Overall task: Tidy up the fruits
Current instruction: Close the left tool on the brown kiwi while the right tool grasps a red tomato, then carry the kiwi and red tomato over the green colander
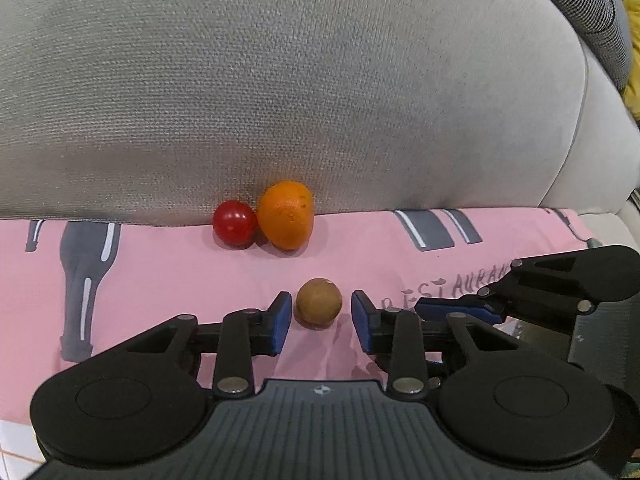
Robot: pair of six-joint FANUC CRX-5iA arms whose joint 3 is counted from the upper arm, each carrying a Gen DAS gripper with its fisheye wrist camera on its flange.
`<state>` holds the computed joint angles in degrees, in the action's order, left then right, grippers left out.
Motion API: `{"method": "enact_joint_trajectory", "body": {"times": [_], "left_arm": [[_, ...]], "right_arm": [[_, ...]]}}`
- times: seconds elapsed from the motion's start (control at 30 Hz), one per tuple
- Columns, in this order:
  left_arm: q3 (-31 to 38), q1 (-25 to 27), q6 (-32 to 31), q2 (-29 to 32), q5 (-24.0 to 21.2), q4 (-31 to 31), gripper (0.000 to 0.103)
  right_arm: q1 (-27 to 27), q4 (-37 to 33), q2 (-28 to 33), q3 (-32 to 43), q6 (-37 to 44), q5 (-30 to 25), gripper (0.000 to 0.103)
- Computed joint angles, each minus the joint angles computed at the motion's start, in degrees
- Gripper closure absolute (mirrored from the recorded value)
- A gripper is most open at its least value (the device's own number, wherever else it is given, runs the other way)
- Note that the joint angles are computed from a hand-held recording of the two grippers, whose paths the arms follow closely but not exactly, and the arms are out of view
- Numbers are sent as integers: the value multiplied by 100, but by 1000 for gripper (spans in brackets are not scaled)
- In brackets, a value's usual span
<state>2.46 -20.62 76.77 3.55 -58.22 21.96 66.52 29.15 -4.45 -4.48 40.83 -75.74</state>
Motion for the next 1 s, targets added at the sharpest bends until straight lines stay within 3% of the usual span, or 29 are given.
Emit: {"method": "enact_joint_trajectory", "body": {"times": [0.23,0.67,1.0], "left_arm": [[-61,21,-61,3,13,64,75],[-27,90,245,-395,-99,-131,75],[181,-70,452,-865,-260,-404,75]], "right_arm": [[-5,64,-57,-175,-79,162,76],[193,301,-84,-71,-298,-24,77],[729,844,-316,24,-888,-328,77]]}}
